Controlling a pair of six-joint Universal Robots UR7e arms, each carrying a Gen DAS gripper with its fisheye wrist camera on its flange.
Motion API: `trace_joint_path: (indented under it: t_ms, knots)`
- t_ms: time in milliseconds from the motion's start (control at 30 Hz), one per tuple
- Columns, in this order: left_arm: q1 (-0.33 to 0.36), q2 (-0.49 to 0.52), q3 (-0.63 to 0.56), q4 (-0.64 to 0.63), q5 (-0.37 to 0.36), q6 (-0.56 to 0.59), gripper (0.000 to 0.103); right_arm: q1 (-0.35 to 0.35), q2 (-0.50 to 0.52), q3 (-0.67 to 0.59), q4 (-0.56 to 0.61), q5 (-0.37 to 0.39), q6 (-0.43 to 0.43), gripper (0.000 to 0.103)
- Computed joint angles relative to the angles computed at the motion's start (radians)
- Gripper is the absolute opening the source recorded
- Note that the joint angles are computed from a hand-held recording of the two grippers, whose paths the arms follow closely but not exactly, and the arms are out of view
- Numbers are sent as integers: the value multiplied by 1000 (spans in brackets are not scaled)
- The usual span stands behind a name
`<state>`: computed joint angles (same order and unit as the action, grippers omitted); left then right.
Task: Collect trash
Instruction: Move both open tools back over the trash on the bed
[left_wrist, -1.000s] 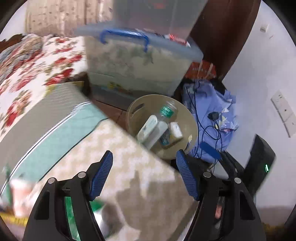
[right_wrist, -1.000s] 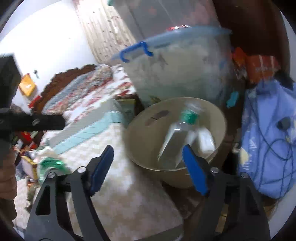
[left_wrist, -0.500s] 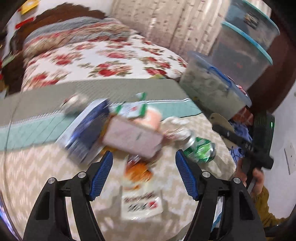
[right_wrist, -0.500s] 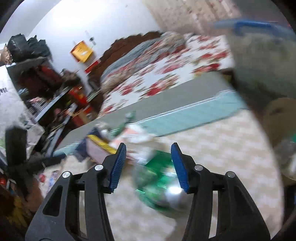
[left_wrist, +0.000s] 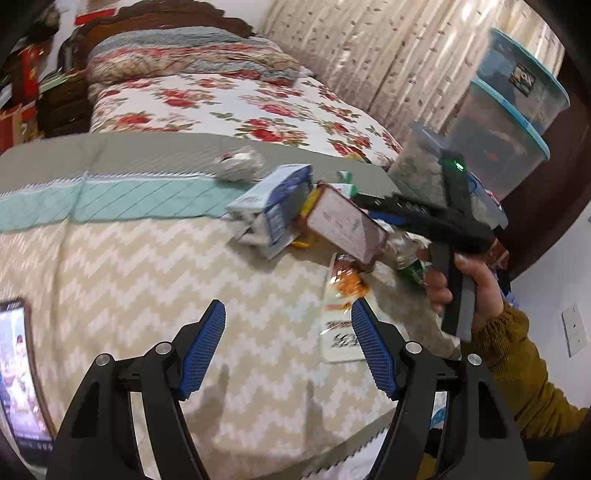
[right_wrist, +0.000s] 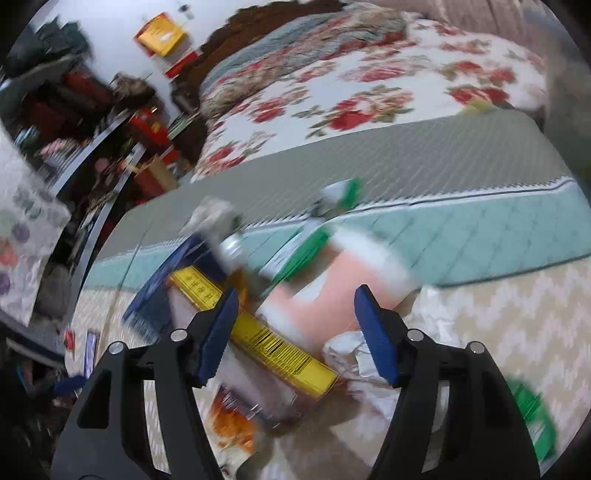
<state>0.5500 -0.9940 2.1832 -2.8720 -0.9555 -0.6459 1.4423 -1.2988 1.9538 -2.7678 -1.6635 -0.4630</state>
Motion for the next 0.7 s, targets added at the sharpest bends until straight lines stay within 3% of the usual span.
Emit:
trace_joint_path:
  t_ms: [133, 200, 300, 400, 533, 633, 700]
  knots:
    - [-1, -28, 50, -33, -14, -33, 67, 19, -72, 135, 19, 50, -93, 66]
    - [-1, -32, 66, -53, -26, -30, 67, 26, -96, 207, -38, 44, -126, 67]
    - [-14, -30, 85, -75, -45, -21, 71, 13, -155, 313, -96, 96, -170, 67]
    - [-36, -20, 86, -60, -32, -32, 71, -8, -223, 431, -267, 138, -196, 75]
    - [-109, -14, 84, 96, 105, -131, 71, -76, -300, 550, -460, 199, -171, 78]
    - [-154, -10, 76, 254, 191, -233, 71, -106, -338, 568, -463, 191, -124, 78]
    - [-165, -11, 72, 315, 210, -280, 71, -133, -374, 594, -452, 195, -100, 78]
